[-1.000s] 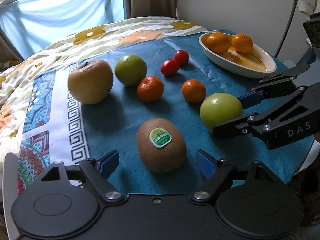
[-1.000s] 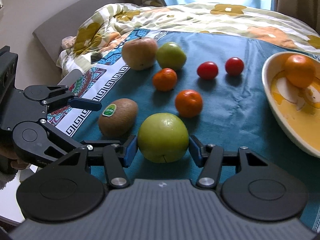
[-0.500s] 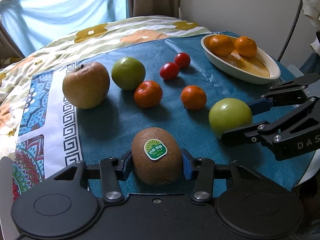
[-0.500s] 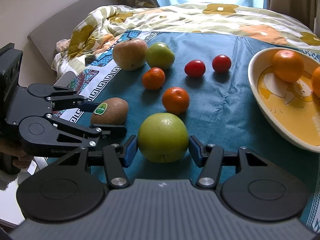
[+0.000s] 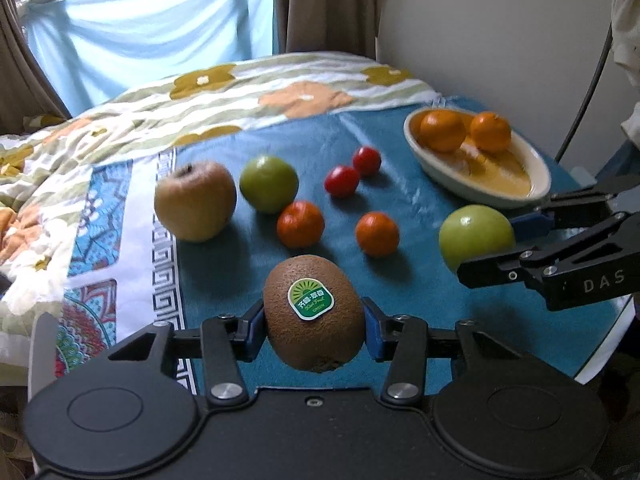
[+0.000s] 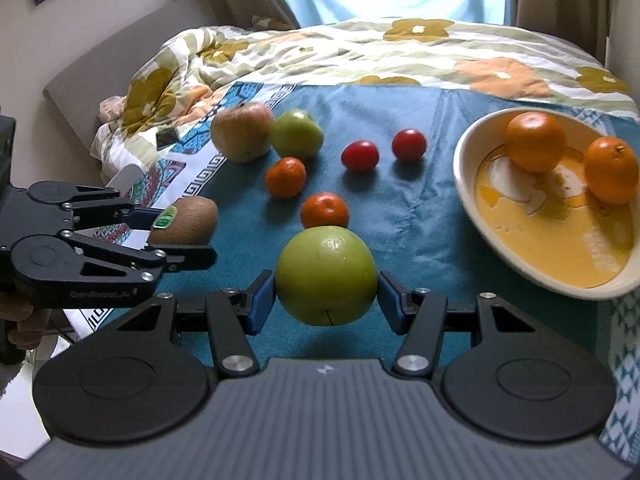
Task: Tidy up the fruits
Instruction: 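Carry the kiwi and green apple into the duck bowl with both grippers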
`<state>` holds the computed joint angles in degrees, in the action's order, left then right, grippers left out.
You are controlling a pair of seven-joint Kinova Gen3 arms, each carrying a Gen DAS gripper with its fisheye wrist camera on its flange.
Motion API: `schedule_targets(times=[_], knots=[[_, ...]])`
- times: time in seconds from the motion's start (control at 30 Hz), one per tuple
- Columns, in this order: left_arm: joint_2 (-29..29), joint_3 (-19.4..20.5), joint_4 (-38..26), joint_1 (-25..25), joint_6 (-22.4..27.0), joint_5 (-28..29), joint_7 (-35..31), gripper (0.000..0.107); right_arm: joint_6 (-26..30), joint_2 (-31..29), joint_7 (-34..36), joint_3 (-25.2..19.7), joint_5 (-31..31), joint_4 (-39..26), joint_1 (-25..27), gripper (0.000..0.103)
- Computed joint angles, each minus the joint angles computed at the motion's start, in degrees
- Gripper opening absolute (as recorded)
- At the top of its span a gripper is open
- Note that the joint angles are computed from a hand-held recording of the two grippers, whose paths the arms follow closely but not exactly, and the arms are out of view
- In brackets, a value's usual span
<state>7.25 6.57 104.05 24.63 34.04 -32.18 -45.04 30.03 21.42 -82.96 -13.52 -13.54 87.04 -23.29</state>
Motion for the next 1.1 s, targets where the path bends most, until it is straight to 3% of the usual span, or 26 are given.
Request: schedule_targets(times=[0.27,0.53,0.8,1.1], knots=[[0.1,1.6,-6.1,3.1,5.1,-2.3,5.0,0.052,2.6,-4.1,-0.5,1.7,1.1,0.3,1.2,0.070],[4.4,1.5,-15.0,7.6,8.8,-4.0,7.8,0.052,5.1,-6.7,2.7,3.0,0.0,-0.1,5.4,0.070],[12.2,-0.9,-25.9,11.7,10.7,-2.2,4.9,0.052,8.1,-6.4,8.3,4.3,-3.4,-2.4,11.5,0.070],[23.1,-4.0,-38.9,13.9,13.2,4.7,-1.5,0.052,11.4,-1.9,15.1,4.8,-5.3,-8.0,16.4,0.070]])
